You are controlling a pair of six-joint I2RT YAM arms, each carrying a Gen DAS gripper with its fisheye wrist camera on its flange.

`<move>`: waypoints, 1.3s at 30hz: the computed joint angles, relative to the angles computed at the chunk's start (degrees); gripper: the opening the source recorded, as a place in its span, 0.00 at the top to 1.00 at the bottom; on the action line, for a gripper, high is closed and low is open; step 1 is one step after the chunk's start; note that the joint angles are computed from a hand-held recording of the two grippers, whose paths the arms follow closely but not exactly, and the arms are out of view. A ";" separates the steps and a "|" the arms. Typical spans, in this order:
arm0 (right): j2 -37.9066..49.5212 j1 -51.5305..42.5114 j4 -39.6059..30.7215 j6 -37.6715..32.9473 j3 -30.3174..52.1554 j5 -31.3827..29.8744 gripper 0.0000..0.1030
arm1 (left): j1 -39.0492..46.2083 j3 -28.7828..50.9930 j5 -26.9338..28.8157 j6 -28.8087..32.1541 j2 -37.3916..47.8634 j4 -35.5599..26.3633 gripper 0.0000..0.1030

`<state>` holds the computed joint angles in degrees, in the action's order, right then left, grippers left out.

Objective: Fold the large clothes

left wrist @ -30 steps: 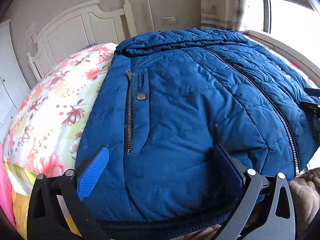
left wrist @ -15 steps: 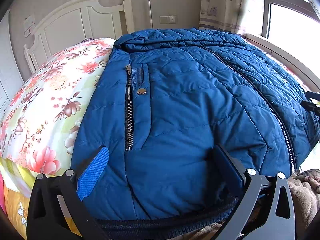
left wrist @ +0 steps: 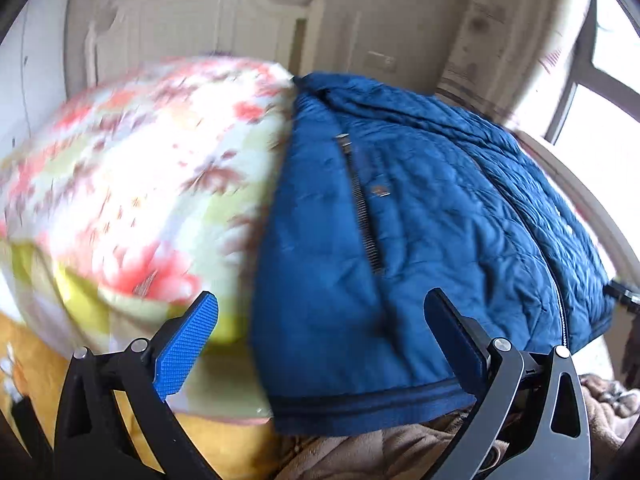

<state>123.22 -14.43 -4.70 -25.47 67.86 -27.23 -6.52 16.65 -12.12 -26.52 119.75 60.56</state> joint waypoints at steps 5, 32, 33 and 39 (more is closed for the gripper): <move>-0.84 2.28 -0.43 -1.82 -1.29 -1.02 0.02 | -0.56 0.17 2.90 2.98 2.61 3.59 0.04; -15.16 -5.82 -12.11 -18.24 -10.16 -14.08 0.90 | -20.51 -9.34 -12.17 0.96 -10.76 -1.07 0.78; -16.88 -6.89 -12.27 -17.69 -10.88 -16.33 0.91 | -22.49 -11.05 -13.85 -0.41 -13.09 -1.03 0.78; -19.27 -1.99 -5.27 -1.27 -1.24 -20.72 0.92 | -17.21 -7.74 -10.44 4.82 -30.77 -7.33 0.78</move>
